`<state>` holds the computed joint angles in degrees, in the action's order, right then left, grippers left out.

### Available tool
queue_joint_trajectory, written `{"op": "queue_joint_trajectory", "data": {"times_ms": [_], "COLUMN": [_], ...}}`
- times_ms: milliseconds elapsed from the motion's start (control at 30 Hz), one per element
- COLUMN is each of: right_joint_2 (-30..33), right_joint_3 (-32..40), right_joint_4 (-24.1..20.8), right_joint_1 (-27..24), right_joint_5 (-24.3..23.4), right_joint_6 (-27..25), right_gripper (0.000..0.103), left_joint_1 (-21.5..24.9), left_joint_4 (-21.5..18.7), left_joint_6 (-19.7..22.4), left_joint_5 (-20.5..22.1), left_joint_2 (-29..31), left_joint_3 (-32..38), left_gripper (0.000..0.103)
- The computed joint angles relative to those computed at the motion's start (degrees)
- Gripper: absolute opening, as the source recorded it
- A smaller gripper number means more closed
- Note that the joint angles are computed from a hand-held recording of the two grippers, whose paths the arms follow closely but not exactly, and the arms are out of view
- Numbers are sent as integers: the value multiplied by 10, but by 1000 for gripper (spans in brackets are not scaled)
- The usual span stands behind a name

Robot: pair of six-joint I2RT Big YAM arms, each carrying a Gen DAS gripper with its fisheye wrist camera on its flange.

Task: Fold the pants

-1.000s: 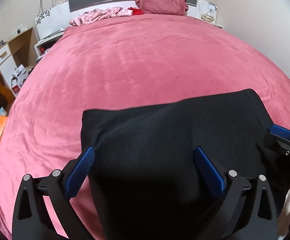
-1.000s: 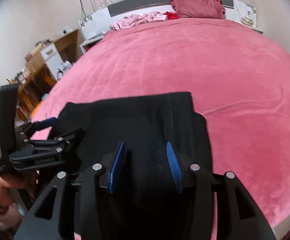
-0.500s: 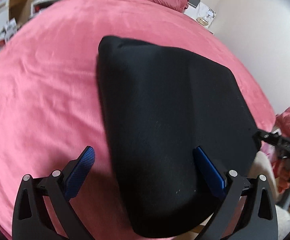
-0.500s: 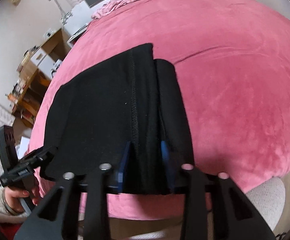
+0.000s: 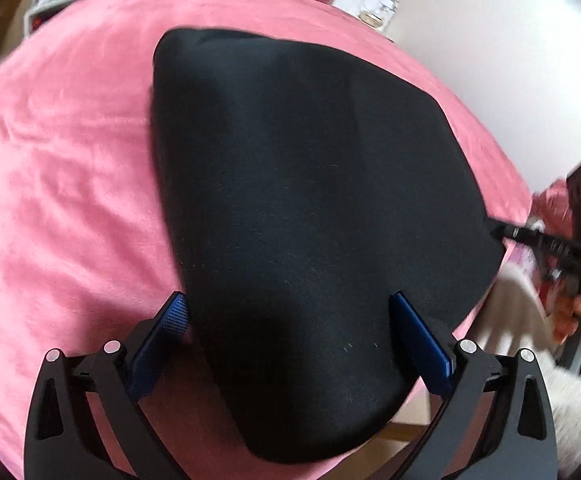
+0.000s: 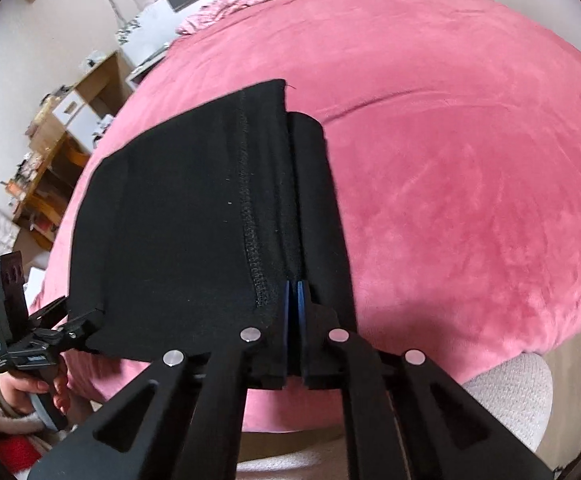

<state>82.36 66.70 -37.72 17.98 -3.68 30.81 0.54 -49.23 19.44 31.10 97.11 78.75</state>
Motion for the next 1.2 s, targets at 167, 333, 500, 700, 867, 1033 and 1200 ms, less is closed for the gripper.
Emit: {"op": "queue_joint_trajectory", "data": {"times_ms": [167, 333, 500, 700, 867, 1033, 1200], "right_joint_2": [-22, -23, -4, 26, 42, 46, 47], "right_joint_3": [-16, -26, -12, 23, 46, 49, 44], "right_joint_4": [21, 46, 36, 0, -16, -20, -7], "right_joint_1": [-5, -18, -23, -29, -26, -15, -18], "right_joint_5": [11, -29, -62, -68, -59, -45, -60], "right_joint_6": [33, 70, 80, 54, 36, 22, 28], "right_gripper": [65, 82, 90, 91, 91, 91, 91], "left_joint_1": [26, 67, 78, 62, 46, 46, 63], "left_joint_4": [-8, 31, 3, -128, -145, -157, -171], "left_joint_6": [-23, -127, -185, -76, -21, -32, -29], "left_joint_5": [53, 114, 165, 200, 170, 189, 214], "left_joint_2": [0, 14, 46, 94, 100, 104, 100], "left_joint_3": [1, 11, 39, 110, 118, 128, 117], "left_gripper": [99, 99, 99, 99, 99, 99, 99]}}
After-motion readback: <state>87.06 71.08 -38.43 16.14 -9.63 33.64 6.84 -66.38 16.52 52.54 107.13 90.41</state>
